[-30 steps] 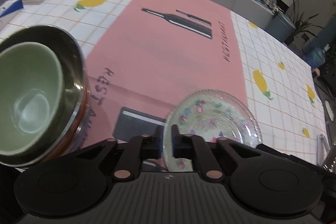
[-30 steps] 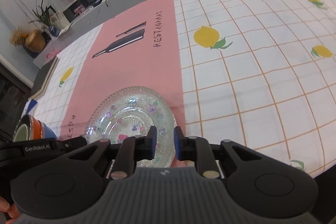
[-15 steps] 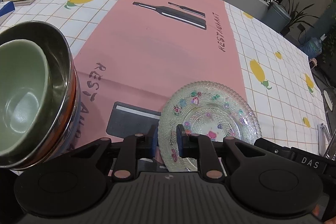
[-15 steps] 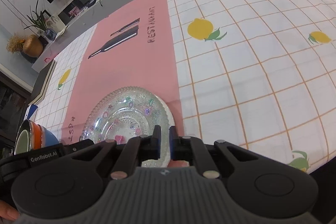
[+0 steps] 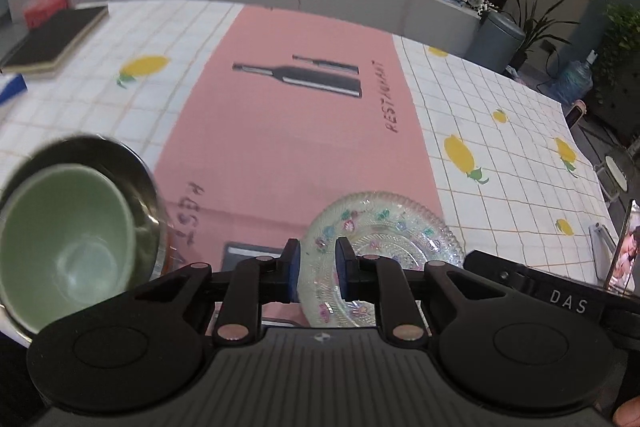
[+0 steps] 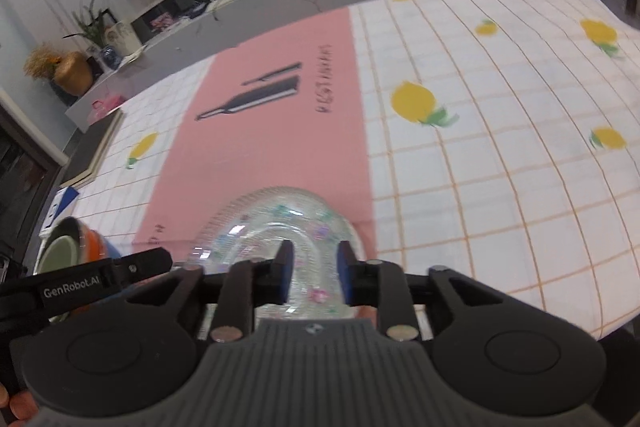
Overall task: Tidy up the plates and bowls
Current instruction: 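Open both grippers to release the glass plate on the stack, then move both grippers to the rim of the stacked steel bowls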
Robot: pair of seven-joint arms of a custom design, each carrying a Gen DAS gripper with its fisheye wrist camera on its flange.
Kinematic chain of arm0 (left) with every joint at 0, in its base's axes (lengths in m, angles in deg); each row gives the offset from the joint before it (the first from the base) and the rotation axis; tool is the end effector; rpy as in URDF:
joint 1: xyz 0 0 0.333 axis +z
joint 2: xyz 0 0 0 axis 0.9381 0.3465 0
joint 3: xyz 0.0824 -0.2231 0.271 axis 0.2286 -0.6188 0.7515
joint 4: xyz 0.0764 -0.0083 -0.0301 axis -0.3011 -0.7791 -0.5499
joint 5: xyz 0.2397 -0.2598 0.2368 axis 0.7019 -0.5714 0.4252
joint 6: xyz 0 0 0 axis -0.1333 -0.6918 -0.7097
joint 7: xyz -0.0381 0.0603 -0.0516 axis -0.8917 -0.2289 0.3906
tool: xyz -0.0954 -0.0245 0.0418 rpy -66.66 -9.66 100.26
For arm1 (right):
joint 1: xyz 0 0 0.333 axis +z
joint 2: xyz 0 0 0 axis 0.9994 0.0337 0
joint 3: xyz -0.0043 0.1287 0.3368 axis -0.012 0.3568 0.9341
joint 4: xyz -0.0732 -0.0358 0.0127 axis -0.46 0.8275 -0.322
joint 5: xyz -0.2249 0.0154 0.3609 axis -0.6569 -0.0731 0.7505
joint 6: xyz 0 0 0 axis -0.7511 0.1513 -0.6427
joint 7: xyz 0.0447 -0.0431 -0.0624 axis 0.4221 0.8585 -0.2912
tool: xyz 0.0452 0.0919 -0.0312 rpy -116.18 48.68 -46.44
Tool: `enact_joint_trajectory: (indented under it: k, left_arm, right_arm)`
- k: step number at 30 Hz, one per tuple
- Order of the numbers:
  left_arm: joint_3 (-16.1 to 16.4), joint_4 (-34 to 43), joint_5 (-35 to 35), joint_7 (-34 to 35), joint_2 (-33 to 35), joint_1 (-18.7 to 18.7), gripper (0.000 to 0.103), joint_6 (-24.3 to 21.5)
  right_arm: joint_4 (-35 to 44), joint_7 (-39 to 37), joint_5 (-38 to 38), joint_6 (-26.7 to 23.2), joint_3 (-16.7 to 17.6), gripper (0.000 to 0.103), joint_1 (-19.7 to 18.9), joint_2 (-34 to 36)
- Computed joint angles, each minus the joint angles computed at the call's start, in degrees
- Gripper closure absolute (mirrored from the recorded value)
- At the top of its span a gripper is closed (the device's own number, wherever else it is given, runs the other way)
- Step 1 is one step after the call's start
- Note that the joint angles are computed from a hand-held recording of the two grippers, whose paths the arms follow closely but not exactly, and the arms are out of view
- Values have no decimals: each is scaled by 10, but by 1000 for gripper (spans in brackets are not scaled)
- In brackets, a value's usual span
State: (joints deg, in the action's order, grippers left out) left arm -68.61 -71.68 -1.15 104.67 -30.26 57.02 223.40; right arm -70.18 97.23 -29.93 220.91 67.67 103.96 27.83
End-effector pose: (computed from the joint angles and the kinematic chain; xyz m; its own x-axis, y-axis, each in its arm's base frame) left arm 0.6314 -0.2880 0.5292 -0.0325 -0.9784 0.2043 -0.8160 -0.0920 -0.5706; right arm 0.6224 0.1967 0.4901 -0.0015 -0.9295 -0.3688 -0.8023 0.2213 -0.5544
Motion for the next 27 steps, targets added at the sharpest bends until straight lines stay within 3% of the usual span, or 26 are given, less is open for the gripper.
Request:
enact_joint_trajectory:
  k: [3,7,12,17,22,24,27]
  left_arm:
    - [0,-11,-9,14,-17,7,75,2]
    - [7,-33,-5,26,-45,17,46,15]
    - [19,-63,-4,20,-80,34,39,33]
    - [33,-87,6,-5,-107,57,30,44]
    - [43,-110,27,-51,-126,79,28,40]
    - [46,-121,7,-44,-130,85,28,42]
    - [52,-134,-81,15,-131,86,28,46]
  right_arm:
    - [17,-35,30,-20,13,68,-2,2]
    - [44,-83,72,-44,27,63,1,10]
    - [87,-90,83,-75,30,36,16,31]
    - [138,-99,109,-107,41,30,22,61]
    - [191,-109,153,-152,55,30,24,97]
    - [209,-102,157,-167,57,30,30,111]
    - [232,-88,159,-189,58,30,37,131]
